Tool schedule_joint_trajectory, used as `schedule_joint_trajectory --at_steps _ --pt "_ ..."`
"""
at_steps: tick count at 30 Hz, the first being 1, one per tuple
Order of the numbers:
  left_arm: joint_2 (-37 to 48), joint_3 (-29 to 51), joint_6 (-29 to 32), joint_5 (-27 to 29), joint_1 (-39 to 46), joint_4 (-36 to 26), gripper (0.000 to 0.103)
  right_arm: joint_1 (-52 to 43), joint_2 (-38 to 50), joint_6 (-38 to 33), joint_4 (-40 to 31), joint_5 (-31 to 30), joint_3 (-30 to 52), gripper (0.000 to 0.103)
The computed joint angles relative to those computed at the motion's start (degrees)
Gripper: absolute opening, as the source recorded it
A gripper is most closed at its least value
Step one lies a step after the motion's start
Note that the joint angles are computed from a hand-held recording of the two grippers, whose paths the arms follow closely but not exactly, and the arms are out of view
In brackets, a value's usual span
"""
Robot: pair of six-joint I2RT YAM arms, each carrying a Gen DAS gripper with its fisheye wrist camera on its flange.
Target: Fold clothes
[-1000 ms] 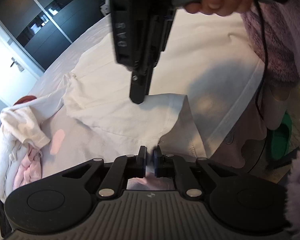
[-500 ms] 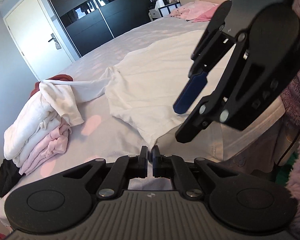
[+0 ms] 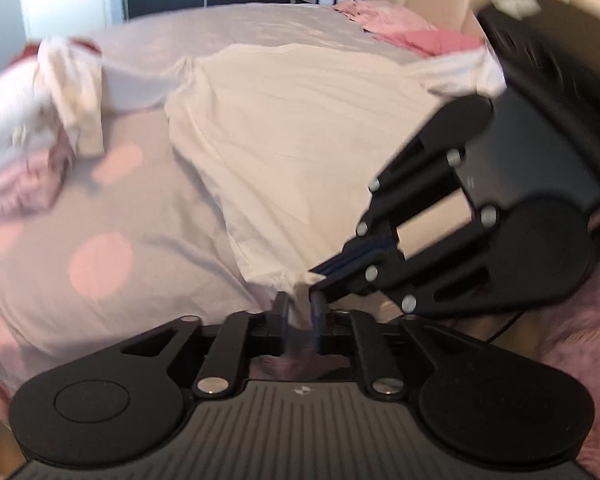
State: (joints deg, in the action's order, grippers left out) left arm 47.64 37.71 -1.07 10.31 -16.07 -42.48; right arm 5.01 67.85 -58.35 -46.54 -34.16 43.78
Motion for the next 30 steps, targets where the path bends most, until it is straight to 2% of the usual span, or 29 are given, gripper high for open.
schedule_joint_trajectory --at_steps 2,5,9,11,16,21,23,25,28,30 --pt "1.0 1.4 0.9 7.5 7.4 -2.5 0.038 0.6 0.2 0.4 -0.4 0.1 -0.3 0.004" --pt "3.3 2.6 1.6 15.3 16.3 -4.4 0.043 1.5 0.7 1.0 -0.2 0.5 -0.5 0.004" --pt "13.3 4.1 1.6 24.7 24.8 -4.6 0.042 2.3 1.2 1.5 0.1 1.1 -0.6 0.004" --pt "18.5 4.9 2.7 27.5 26.4 -4.2 0.041 2.3 1.5 1.6 0.1 1.2 -0.5 0.004" --pt "24.5 5.6 2.4 29.8 26.8 -1.6 0.037 2.1 2.1 1.4 -0.1 1.4 -0.3 0.004" --pt "28.4 6.3 3.0 32.4 27.9 -0.3 0.02 1.4 2.4 -0.2 -0.8 0.6 -0.2 0.004" --pt "28.8 6.2 3.3 32.4 28.0 -0.4 0.008 1.1 2.6 -0.6 -1.0 0.3 -0.1 0.004" --pt "28.6 5.7 3.0 32.1 28.0 -0.1 0.004 0.8 2.9 -0.9 -1.4 -0.3 0.2 0.004" --pt "26.9 5.2 1.9 30.7 27.9 0.2 0.003 0.7 2.6 -1.6 -1.8 -0.6 0.2 0.004" --pt "25.5 5.2 1.3 29.5 29.6 -0.2 0.003 0.2 2.6 -1.9 -2.8 0.3 0.7 0.009"
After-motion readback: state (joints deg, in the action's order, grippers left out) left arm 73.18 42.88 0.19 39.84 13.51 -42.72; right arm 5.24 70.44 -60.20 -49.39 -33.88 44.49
